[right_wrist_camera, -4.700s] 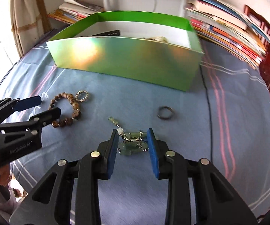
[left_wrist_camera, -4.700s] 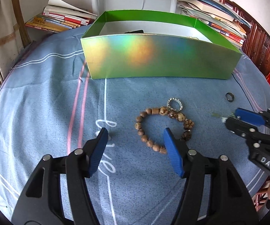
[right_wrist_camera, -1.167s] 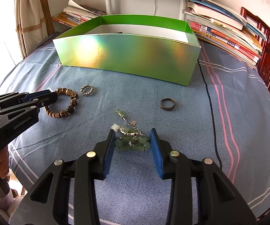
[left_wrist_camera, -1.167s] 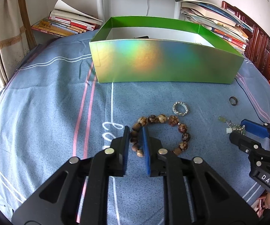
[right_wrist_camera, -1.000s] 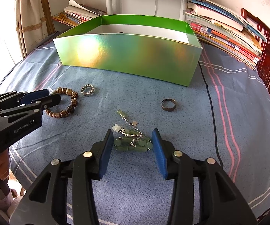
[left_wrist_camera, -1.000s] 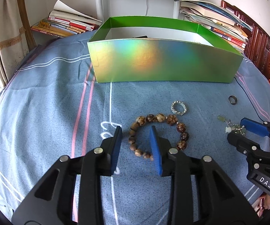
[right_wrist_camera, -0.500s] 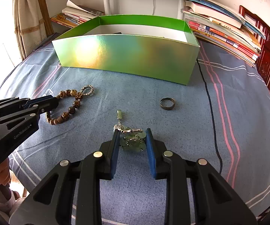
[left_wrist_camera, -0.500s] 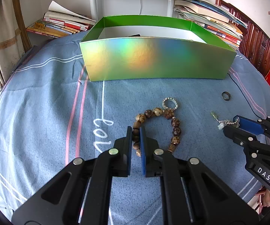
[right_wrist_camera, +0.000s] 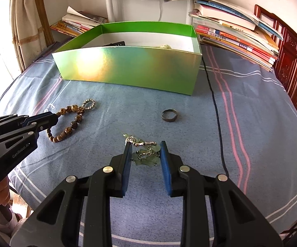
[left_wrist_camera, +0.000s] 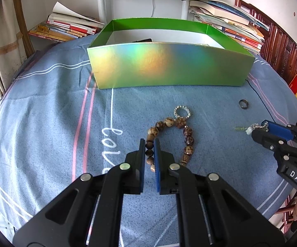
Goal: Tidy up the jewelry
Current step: 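Lift the wooden bracelet with the left gripper while the right lifts the jade pendant, then carry the bracelet and pendant into the green box and open both grippers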
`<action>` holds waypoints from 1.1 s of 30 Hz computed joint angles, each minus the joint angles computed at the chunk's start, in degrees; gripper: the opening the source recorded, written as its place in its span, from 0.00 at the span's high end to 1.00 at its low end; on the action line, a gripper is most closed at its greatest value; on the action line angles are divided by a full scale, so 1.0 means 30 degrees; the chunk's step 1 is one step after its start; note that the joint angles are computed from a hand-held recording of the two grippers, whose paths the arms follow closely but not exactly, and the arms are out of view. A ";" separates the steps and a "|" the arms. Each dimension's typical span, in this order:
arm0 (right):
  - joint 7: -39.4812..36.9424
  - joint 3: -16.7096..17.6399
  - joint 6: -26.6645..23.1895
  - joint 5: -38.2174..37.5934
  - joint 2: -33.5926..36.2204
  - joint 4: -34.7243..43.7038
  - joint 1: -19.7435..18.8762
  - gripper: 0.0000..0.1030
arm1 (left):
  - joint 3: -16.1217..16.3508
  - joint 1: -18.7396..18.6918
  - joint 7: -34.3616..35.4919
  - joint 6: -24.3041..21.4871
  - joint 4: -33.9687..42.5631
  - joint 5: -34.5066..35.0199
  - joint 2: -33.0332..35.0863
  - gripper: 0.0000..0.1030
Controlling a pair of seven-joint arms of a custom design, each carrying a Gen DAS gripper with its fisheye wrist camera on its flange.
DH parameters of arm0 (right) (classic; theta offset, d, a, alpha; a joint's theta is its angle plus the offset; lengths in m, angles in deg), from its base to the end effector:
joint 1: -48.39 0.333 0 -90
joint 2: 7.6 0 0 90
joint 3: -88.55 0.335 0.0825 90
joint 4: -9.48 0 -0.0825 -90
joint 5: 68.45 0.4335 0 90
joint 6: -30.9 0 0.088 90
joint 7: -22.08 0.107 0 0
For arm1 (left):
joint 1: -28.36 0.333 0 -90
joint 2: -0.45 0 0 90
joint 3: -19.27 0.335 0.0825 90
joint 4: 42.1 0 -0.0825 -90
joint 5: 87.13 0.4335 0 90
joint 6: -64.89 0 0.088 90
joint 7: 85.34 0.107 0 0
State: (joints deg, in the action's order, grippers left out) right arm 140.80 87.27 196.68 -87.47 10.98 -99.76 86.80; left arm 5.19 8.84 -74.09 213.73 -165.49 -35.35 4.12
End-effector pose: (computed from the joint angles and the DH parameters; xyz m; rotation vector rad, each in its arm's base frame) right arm 0.5546 0.4456 0.3907 -2.1227 1.3398 -0.4222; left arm 0.5052 -0.3530 0.3953 -1.8970 1.7340 -0.6146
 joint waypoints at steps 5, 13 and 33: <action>-0.0116 0.0088 -0.0049 0.0156 0.0034 -0.0017 -0.0048 0.73 | 0.0010 0.0018 0.0294 0.0185 -0.0079 -0.0310 0.0063 0.92; -0.0257 0.0175 -0.0063 0.0676 0.0084 -0.0025 -0.0156 0.73 | 0.0024 0.0004 0.0231 0.0226 -0.0069 -0.0188 0.0104 0.77; -0.0793 0.0206 0.0898 0.0754 -0.0374 -0.0262 -0.0175 0.92 | 0.0084 -0.0227 -0.0407 -0.0176 0.0419 0.0727 -0.0222 0.92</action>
State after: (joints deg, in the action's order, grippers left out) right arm 138.42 87.89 199.38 -85.21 9.86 -100.55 86.28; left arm 5.44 8.16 -75.31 213.20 -164.23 -33.17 3.46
